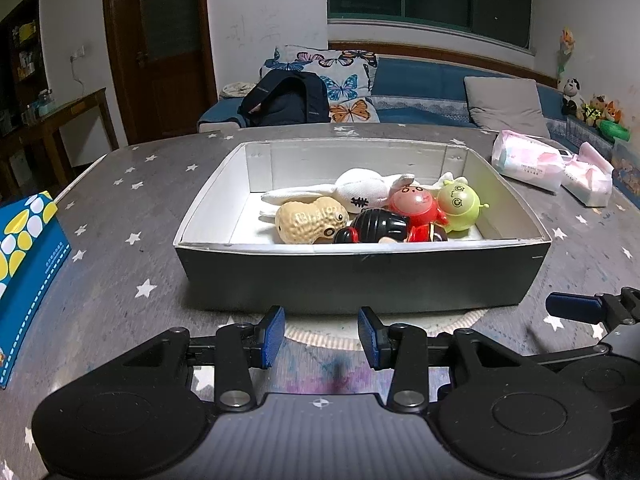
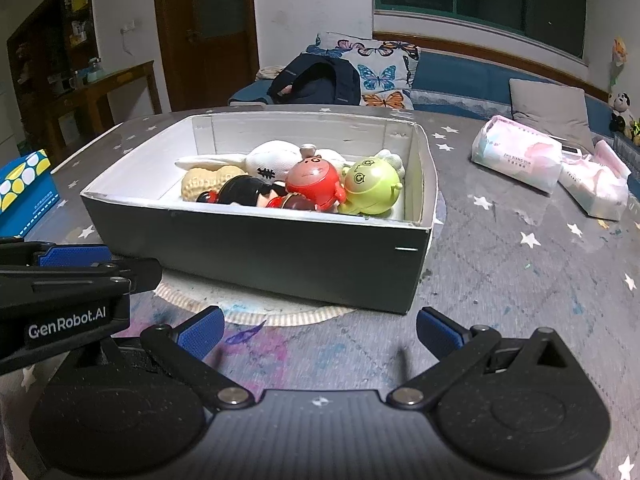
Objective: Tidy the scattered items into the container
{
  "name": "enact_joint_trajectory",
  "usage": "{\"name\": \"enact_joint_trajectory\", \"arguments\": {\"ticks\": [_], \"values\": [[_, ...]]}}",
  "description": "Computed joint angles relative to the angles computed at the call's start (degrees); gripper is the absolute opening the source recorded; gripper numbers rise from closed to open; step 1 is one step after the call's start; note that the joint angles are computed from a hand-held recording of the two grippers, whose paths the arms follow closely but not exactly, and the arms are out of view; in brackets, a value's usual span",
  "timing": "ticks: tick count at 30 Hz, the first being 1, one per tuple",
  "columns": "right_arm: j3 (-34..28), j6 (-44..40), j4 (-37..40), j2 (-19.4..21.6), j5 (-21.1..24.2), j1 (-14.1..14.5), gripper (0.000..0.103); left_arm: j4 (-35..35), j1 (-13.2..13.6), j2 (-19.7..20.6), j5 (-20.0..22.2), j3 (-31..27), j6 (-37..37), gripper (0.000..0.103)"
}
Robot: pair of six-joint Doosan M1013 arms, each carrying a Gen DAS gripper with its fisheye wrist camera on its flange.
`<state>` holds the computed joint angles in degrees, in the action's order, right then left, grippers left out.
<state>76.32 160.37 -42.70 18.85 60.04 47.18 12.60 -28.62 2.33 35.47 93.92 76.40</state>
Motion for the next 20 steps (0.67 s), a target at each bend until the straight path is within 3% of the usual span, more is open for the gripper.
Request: {"name": "enact_joint_trajectory", "arguments": {"ticks": [20], "values": [[-0.3, -0.8, 0.8, 0.3, -0.9, -1.5, 0.103, 0.4, -0.1, 2.0, -0.3, -2.0, 0.9, 0.040]]}}
